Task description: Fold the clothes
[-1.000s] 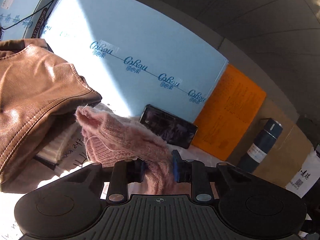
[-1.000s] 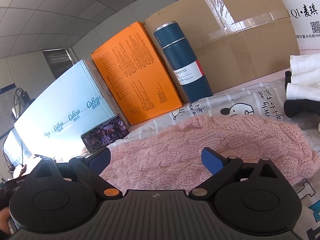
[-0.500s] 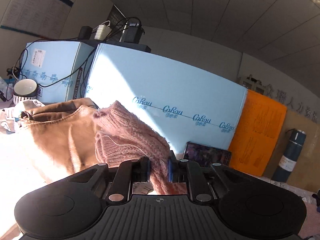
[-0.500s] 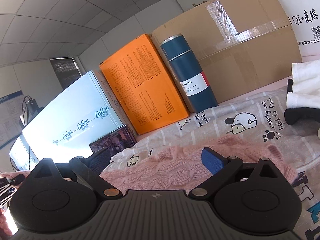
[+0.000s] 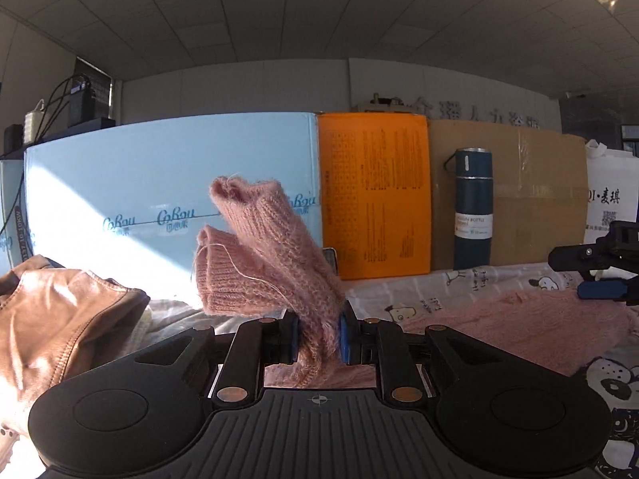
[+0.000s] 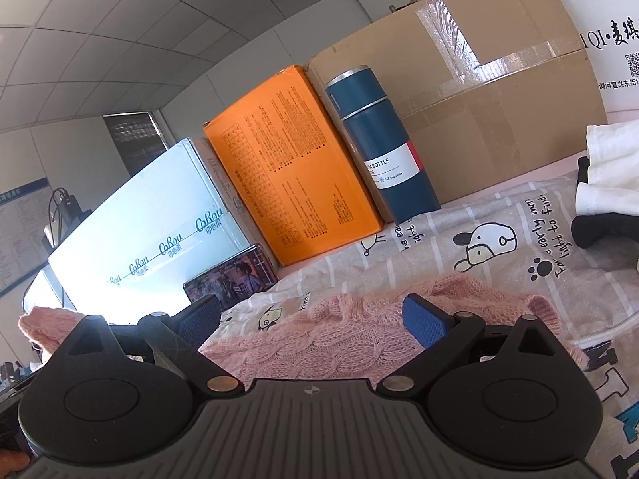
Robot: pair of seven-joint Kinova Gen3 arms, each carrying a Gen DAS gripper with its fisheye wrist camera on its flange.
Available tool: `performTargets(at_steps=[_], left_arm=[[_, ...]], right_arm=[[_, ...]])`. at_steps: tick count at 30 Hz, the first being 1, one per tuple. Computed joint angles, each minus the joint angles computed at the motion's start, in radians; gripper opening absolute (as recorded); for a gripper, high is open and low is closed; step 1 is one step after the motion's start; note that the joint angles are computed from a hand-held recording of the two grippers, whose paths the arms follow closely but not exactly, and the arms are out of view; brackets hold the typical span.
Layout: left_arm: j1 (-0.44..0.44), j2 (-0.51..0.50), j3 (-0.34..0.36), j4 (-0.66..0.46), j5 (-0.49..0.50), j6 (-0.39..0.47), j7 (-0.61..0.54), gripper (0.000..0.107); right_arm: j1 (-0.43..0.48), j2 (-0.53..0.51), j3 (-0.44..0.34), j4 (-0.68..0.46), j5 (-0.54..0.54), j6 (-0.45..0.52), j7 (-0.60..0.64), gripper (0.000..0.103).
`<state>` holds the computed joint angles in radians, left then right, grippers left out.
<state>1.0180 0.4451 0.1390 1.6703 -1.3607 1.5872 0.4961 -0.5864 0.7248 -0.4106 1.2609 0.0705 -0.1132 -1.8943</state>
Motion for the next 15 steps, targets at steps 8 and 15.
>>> performTargets(at_steps=[8,15], left_arm=[[-0.033,-0.021,0.011,0.014,-0.012,-0.222,-0.101,0.078],[-0.080,-0.113,0.036,0.138,-0.121,-0.427,0.106,0.088]], right_arm=[[0.018,0.010,-0.036,-0.015,0.016,0.028,0.013,0.098],[0.018,0.014,-0.042,-0.026,0.006,0.045,0.036,0.098]])
